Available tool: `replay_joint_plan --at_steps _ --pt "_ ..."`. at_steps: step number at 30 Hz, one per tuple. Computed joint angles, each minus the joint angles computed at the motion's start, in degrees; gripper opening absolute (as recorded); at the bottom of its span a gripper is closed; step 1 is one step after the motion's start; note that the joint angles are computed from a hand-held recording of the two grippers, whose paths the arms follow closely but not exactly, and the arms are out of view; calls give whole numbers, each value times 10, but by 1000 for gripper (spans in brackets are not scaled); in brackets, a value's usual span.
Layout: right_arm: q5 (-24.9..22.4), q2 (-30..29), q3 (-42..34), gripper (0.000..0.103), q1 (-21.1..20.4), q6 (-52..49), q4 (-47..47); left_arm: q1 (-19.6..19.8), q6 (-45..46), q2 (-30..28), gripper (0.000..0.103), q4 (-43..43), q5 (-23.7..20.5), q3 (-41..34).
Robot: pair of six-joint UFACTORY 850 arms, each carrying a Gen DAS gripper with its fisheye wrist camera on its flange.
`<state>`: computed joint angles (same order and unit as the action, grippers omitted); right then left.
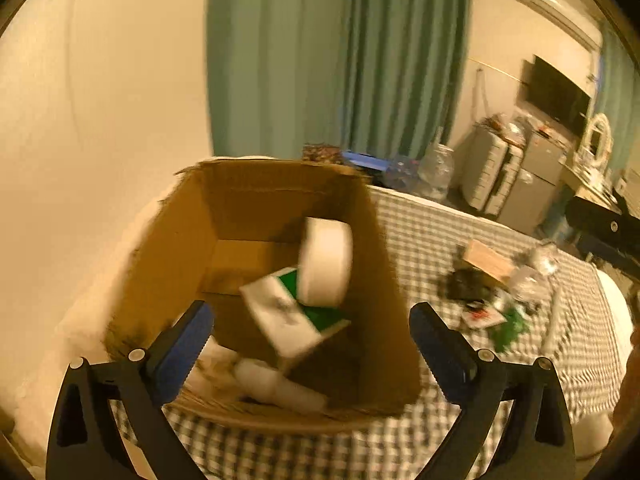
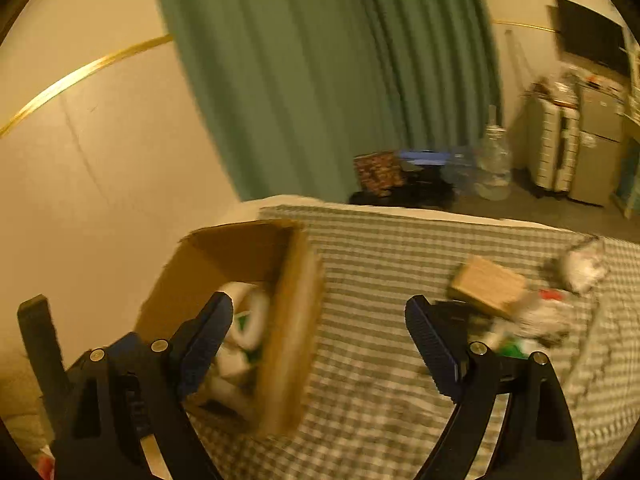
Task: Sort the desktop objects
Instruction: 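Grasp the black cup with the left tool while the right grasps the white tube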
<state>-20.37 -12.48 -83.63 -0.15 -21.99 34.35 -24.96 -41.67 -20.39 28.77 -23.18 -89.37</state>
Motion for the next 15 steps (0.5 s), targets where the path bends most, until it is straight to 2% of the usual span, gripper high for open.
replay_joint_plan --at_steps 3,8,15 --pt "21 37 39 89 -37 51 -53 -28 16 -2 103 -13 -3 -4" --pt "41 75 87 89 -101 88 -74 -72 34 -19 103 -28 -13 -25" --pt "48 87 125 89 -164 61 -56 -119 -15 -81 103 -15 -31 -81"
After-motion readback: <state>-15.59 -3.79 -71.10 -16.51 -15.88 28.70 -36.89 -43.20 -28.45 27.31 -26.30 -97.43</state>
